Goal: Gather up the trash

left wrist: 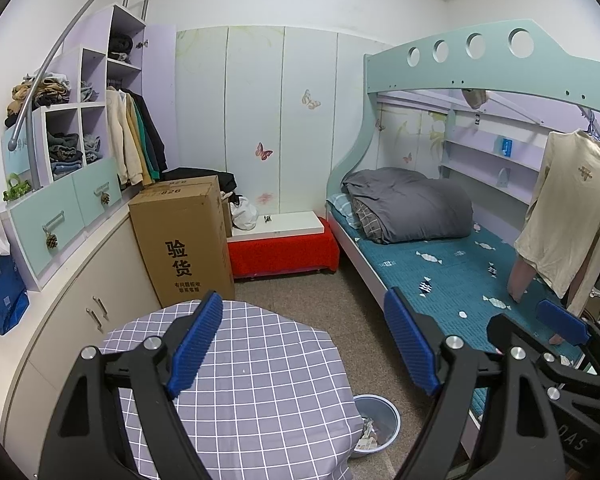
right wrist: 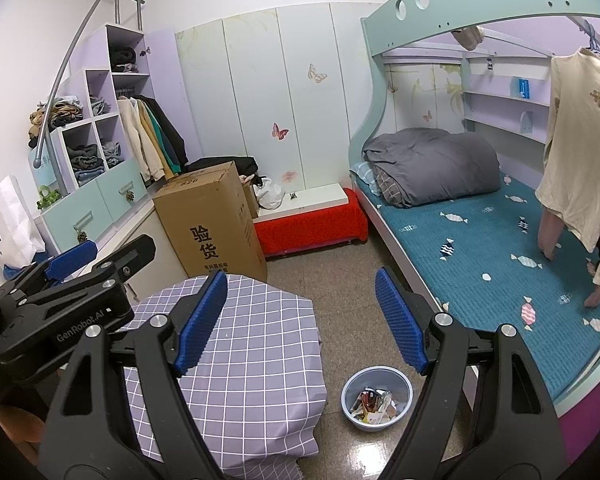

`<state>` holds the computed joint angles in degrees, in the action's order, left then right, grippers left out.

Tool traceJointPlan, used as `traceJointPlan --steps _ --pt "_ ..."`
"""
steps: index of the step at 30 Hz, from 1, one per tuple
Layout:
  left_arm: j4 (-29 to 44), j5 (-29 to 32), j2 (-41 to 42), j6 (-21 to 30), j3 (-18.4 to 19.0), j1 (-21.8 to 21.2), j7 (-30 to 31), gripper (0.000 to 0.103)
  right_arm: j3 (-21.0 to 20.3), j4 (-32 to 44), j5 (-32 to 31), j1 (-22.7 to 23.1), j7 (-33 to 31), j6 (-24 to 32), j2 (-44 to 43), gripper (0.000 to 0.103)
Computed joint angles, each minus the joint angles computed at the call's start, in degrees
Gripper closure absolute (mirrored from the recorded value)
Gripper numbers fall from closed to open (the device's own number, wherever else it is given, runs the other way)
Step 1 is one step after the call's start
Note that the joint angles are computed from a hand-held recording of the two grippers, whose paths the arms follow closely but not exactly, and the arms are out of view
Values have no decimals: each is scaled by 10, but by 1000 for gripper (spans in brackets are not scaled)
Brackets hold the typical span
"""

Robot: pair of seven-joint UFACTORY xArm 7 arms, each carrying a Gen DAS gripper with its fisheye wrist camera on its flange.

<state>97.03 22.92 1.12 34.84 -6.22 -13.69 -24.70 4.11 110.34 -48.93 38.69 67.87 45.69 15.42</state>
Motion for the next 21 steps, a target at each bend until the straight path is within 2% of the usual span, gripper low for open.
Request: traceJointPlan --steps 21 --pt "-23 3 -6 -10 0 5 -7 22 1 -10 13 -9 -7 -9 -4 27"
